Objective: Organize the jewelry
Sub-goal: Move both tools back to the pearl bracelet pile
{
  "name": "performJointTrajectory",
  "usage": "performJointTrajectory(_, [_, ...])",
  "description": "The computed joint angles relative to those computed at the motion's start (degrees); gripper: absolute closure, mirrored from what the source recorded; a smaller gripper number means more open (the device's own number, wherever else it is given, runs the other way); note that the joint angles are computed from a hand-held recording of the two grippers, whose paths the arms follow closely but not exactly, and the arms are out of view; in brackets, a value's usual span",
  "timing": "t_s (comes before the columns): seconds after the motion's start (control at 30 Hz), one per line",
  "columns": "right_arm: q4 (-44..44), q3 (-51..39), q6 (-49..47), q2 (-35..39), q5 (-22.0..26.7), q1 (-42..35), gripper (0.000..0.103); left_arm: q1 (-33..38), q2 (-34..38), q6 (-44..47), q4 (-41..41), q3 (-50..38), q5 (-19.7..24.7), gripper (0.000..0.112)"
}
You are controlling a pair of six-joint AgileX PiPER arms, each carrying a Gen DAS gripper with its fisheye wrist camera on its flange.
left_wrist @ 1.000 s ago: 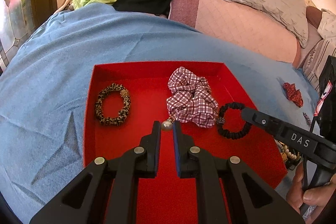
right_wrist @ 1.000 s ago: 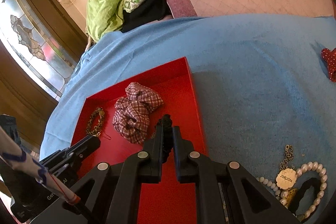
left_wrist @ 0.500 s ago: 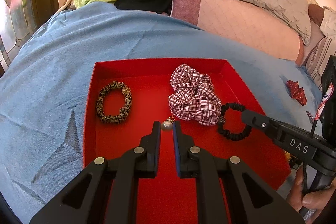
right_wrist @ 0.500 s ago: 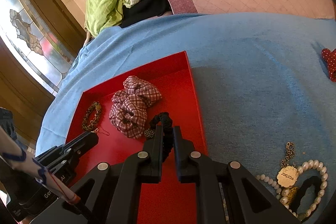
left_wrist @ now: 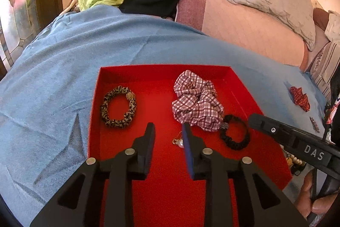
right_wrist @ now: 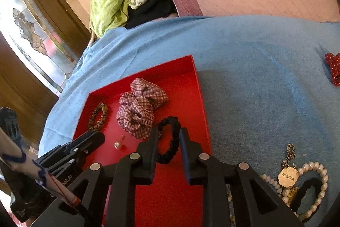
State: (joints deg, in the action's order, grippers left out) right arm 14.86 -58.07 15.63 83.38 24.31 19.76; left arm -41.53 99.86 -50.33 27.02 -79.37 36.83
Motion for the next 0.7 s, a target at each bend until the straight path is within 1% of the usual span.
performJointTrajectory(0.07, [0.9,0.2,-1.0,-1.1,0.3,-0.1,0.081,-0.4,-0.5,-1.3,1.3,0.4,-0.2,0.087])
performJointTrajectory(0.2, [3.7,1.1,-3.3,-4.5,1.4,-1.6,0.081,-1.6,-2.6,-4.2,4.3,2.3,-2.4,0.087])
performJointTrajectory(0.33, [6.3,3.1,-6.5,-9.9,4.9,-6.4,0.081,-3.7,-4.1,-3.0,5.2,3.3,-3.6,0.087])
performJointTrajectory(0.43, [10.6,4.5,-11.9,-13.5,10.3,-14.8,0.081,-5.3,-5.1,2.8,0.3,3.7,-5.5,0.087])
performJointTrajectory(0.5, [16.7,4.9,-18.5,-13.8,15.1,-22.1,0.081,-6.8,-4.9,6.2,-3.1,3.3,-5.9,0.087])
performJointTrajectory(0.53, [21.0,5.5,-23.1,-13.9,17.9,-26.7,0.081,-7.5,-4.3,9.9,-6.7,2.5,-5.8,0.087])
performJointTrajectory(0.57, [23.0,6.0,-25.9,-14.0,19.7,-29.9,0.081,-8.1,-3.8,11.7,-8.7,1.8,-5.6,0.087])
performJointTrajectory(0.63, [23.0,6.8,-28.2,-14.3,22.2,-33.3,0.081,-9.7,-2.3,15.4,-13.0,-0.2,-5.0,0.087])
performJointTrajectory(0.7, [25.5,8.4,-33.3,-14.4,25.9,-37.9,0.081,-11.2,-0.6,18.9,-16.8,-2.6,-4.1,0.087])
